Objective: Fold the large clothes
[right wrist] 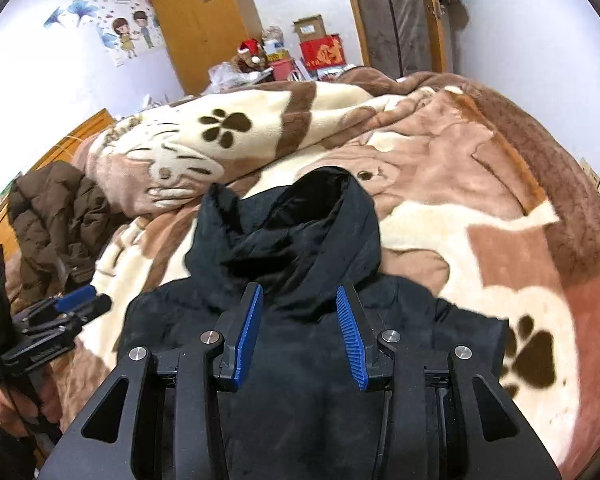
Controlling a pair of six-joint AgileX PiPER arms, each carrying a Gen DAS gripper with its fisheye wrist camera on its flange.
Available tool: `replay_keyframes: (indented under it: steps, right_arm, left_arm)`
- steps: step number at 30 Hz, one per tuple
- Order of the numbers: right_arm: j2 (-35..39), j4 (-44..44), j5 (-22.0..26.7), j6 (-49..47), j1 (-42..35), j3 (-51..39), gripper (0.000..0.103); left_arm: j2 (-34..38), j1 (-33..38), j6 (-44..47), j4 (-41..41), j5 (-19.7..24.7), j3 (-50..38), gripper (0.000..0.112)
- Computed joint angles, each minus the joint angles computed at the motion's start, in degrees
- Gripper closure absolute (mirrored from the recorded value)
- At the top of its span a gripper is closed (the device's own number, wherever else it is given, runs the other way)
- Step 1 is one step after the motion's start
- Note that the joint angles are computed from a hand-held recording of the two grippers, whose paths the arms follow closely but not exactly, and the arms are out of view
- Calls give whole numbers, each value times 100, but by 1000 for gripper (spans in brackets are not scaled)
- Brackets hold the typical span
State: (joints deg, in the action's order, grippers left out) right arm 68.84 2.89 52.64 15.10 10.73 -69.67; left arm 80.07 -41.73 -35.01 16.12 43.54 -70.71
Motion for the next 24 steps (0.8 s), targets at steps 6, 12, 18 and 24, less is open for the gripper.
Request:
replay_keyframes:
  steps: [6,12,18,24]
  right_arm:
    - [1254,696,-420,-976,-936,-471,63]
    - [2456,786,-766,-1296,-1086,-1219,63]
    - [3402,522,-671,-1275,-991,-2144,63]
    - [3075,368,-912,-1315,-784,-1856,96]
  left_arm:
    - [1552,822,969,-814,-102,-1283,54]
    - [3213,1142,1127,-1068,102,-2954,54]
    - [4564,1193,1166,-1003,497,-4639,56]
    - [4228,1274,1278,-1178,-136,-3948,108]
